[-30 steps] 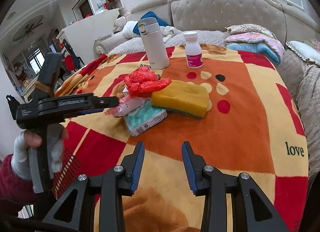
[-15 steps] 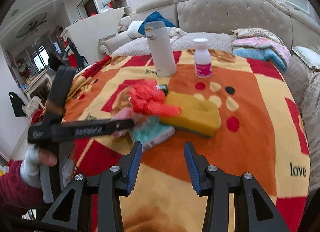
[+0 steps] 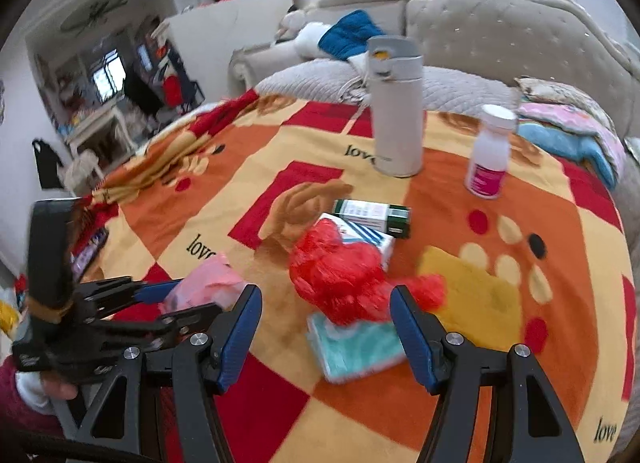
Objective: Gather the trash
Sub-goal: 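Grasp the pink barcoded packet with the left tool, then grasp the red plastic bag with the right tool while the left tool holds the pink packet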
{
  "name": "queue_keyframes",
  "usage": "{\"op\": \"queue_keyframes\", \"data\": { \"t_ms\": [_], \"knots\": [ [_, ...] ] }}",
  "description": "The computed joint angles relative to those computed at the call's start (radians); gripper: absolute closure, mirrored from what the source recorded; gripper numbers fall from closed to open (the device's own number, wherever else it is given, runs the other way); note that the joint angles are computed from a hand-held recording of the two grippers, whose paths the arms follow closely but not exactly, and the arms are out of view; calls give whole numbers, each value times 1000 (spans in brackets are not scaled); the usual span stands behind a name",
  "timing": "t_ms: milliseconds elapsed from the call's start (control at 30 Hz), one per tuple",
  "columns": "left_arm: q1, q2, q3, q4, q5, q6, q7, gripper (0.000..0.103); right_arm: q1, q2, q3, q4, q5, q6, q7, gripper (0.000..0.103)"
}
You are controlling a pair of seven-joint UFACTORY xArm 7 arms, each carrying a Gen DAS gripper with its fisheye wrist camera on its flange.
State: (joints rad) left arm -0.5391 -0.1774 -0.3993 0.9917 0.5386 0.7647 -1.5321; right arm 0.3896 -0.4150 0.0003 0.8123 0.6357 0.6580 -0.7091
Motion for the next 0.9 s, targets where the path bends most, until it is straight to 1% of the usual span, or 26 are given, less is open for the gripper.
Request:
{"op": "queue_keyframes", "data": {
  "t_ms": [167, 233, 267, 300, 333, 367, 400, 467, 667, 900],
  "knots": [
    [6, -52, -4, -51, -19, -11, -9, 49, -11, 107, 55, 54, -85, -23, 34, 39],
    [14, -59, -10, -60, -24, -17, -14, 48, -17, 148, 79, 66, -126, -48, 54, 39],
    [17, -59, -13, -64, -26, -18, -15, 48, -17, 153, 83, 66, -133, -59, 61, 42],
    [19, -59, -16, -65, -26, -20, -16, 49, -17, 160, 86, 63, -135, -74, 67, 56],
    [21, -58, -18, -66, -26, -22, -18, 49, -13, 165, 82, 59, -123, -81, 63, 59],
    [23, -56, -21, -65, -24, -23, -21, 49, -11, 163, 79, 56, -114, -82, 62, 61],
    [24, -56, -24, -64, -22, -22, -24, 49, -5, 153, 69, 46, -87, -84, 44, 64],
    [25, -55, -29, -60, -13, -19, -36, 49, 0, 133, 59, 34, -62, -71, 29, 65],
    [22, -44, -43, -30, 15, -4, -64, 49, 11, -1, 12, -30, 12, -23, -11, 66],
    [-14, 15, -57, 46, 65, 32, -90, 49, -3, -153, -19, -120, -19, 20, 23, 66]
  ]
}}
